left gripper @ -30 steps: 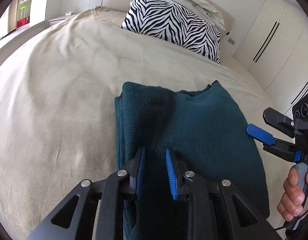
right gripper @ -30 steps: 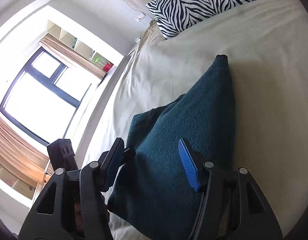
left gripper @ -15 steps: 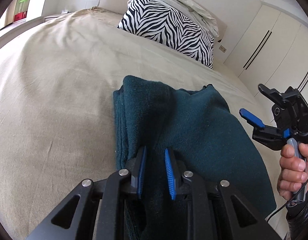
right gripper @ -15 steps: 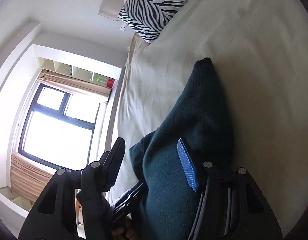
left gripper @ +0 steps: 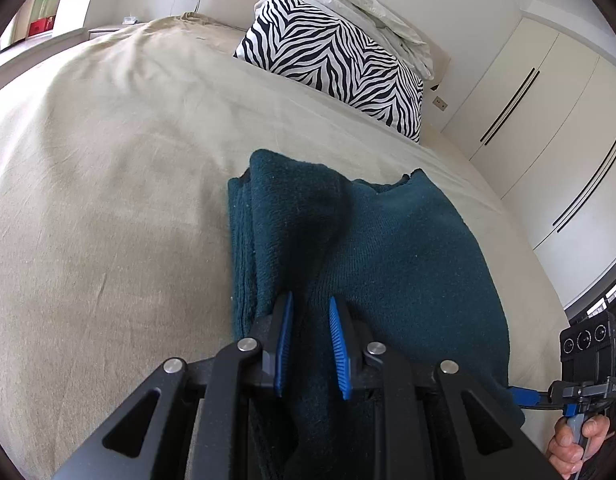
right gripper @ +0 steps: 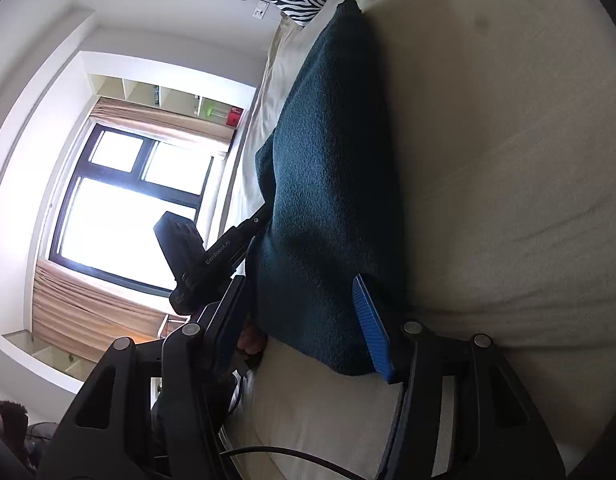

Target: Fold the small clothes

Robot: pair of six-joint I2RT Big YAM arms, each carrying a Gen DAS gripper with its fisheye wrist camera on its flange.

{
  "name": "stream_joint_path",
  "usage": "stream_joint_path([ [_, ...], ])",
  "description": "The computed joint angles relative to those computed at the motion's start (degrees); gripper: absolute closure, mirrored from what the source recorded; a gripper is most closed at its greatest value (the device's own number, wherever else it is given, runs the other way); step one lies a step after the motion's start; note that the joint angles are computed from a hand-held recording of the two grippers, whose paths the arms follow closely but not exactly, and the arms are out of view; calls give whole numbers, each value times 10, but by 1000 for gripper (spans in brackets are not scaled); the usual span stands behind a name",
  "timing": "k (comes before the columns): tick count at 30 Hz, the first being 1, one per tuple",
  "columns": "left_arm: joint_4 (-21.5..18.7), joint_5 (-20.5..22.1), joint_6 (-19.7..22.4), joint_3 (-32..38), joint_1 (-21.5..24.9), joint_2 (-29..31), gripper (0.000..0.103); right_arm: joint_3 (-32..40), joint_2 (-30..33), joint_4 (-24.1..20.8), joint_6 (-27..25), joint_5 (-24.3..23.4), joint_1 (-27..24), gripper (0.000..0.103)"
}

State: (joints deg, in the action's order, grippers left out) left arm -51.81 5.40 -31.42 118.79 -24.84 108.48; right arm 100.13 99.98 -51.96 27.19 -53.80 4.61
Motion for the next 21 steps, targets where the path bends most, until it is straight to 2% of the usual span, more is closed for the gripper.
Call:
stream_joint_path([
  [2, 18, 12, -19, -27, 4, -20, 81, 0, -17, -59, -52, 41, -1, 50],
  [3, 17, 10, -26, -34, 5, -30, 81, 6, -20, -77, -65, 62, -4, 49],
  [4, 11, 1, -32, -40, 4, -40, 78, 4, -26, -73, -63, 73, -8, 49],
  [6, -3, -42, -51, -48, 1, -59, 32, 0, -31, -46, -42, 83, -18, 48],
  [8, 24, -47, -66, -72, 6, -83, 22, 28, -13, -38, -20, 88, -23, 42],
  [9, 12, -33, -69, -62, 10, -79, 22, 47, 1, -37, -11, 79, -22, 42],
  [11, -38, 0, -64, -15, 17, -49, 22, 97, 38, -49, -13, 55, -21, 42],
  [13, -80, 33, -63, 20, 21, -18, 22, 166, 90, -84, -1, 63, -10, 42],
  [16, -89, 38, -65, 26, 20, -7, 23, 239, 151, -121, 25, 46, 1, 42],
  [19, -93, 57, -75, 35, 22, -1, 23, 304, 191, -161, 24, 82, 18, 44],
  [21, -119, 59, -72, 64, 22, 17, 27, 368, 223, -203, 0, 108, 31, 42],
])
